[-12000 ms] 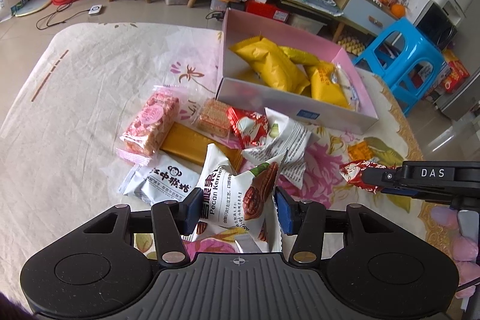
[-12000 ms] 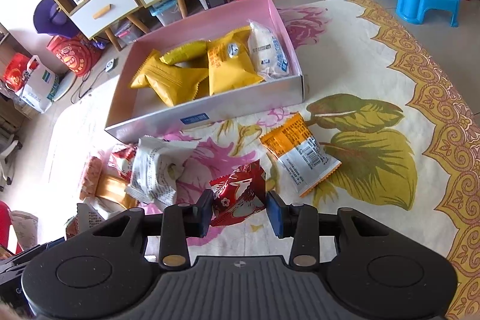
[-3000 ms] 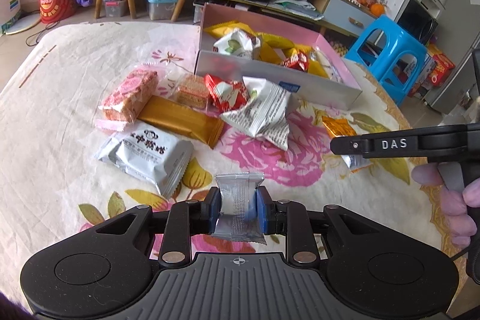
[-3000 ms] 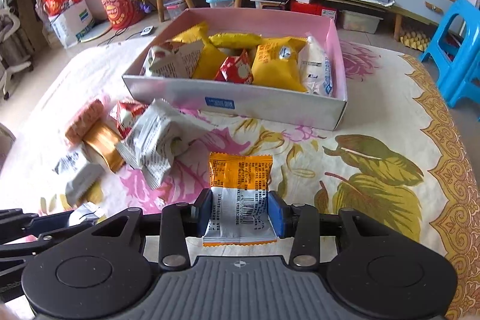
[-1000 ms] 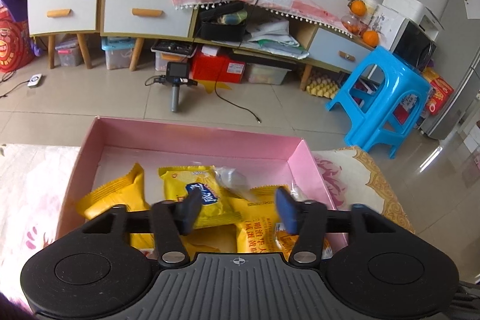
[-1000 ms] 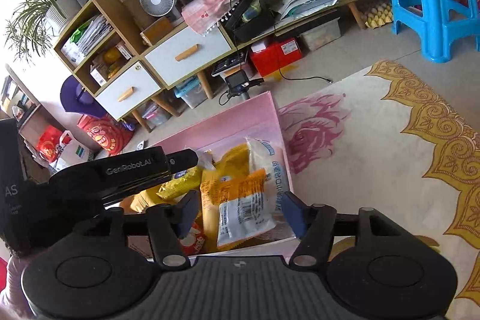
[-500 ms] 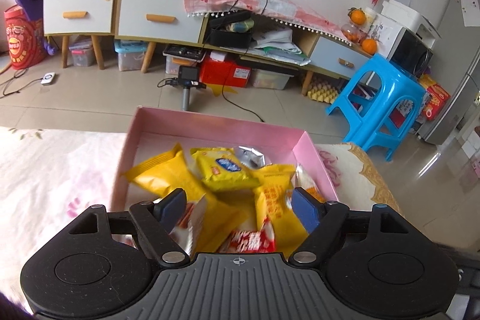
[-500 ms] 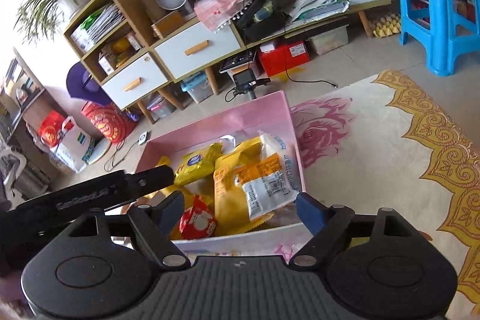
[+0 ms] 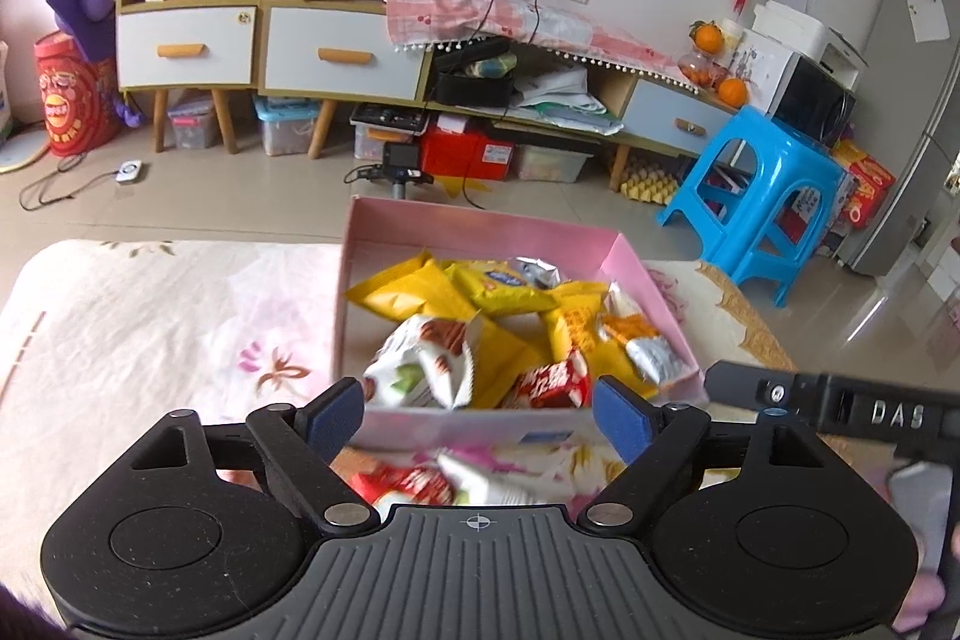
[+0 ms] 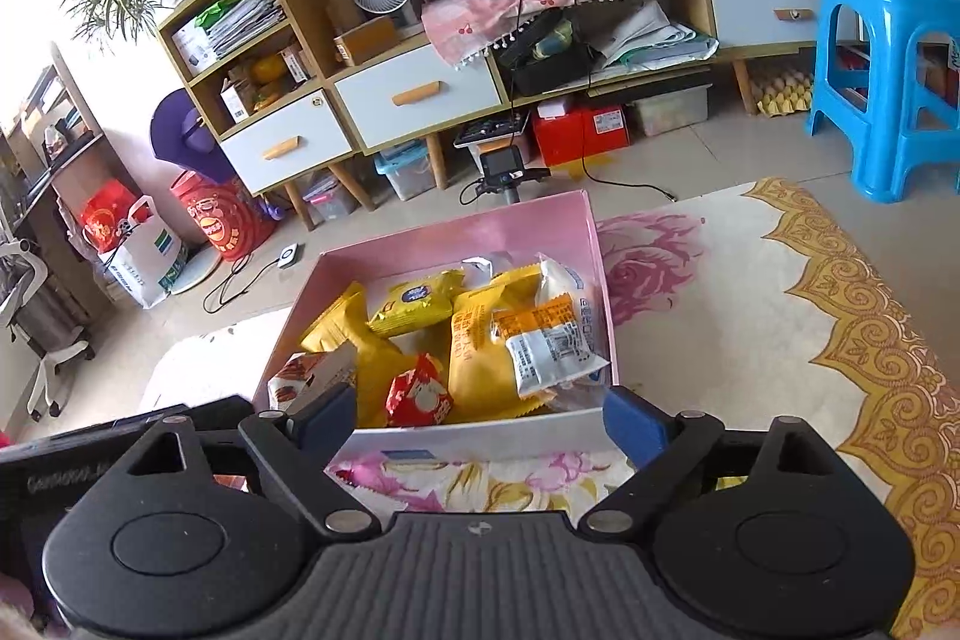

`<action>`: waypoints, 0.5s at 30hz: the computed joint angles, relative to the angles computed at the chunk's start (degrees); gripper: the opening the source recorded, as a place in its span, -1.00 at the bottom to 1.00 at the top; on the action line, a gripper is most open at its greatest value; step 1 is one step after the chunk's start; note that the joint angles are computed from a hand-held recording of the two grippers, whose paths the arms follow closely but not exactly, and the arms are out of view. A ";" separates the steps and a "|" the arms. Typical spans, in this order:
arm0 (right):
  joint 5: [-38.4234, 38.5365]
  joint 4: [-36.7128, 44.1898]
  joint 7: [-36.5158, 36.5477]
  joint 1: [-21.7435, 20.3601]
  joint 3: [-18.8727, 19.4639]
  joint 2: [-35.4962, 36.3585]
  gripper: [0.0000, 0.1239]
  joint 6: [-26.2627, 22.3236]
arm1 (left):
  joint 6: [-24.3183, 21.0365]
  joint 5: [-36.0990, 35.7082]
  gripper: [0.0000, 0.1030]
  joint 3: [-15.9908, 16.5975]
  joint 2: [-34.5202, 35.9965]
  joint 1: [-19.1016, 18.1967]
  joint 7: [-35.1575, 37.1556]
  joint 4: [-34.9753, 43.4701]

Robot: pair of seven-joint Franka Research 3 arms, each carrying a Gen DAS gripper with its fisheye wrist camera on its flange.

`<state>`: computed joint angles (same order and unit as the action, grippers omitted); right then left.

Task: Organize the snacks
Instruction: 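Withdraw both tools from the box toward the remaining snacks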

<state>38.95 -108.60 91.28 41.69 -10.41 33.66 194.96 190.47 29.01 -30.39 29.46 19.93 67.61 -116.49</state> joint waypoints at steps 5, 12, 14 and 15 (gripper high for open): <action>0.85 -1.32 -1.73 5.00 -4.74 -0.37 0.43 -0.96 | 1.30 2.45 0.82 0.56 -3.16 1.30 -0.15 -4.33; 0.70 -4.09 -4.24 10.80 -9.55 -1.37 0.49 -1.43 | 2.08 5.64 0.89 0.16 -5.85 3.91 -1.89 -8.71; 1.26 -4.61 -4.83 12.01 -10.35 -1.53 0.50 -1.32 | 2.28 6.57 0.91 -0.42 -5.91 5.15 -2.95 -9.49; 1.57 -4.78 -5.07 12.47 -10.64 -1.62 0.50 -1.37 | 2.28 6.98 0.91 -0.46 -5.98 5.51 -3.42 -9.79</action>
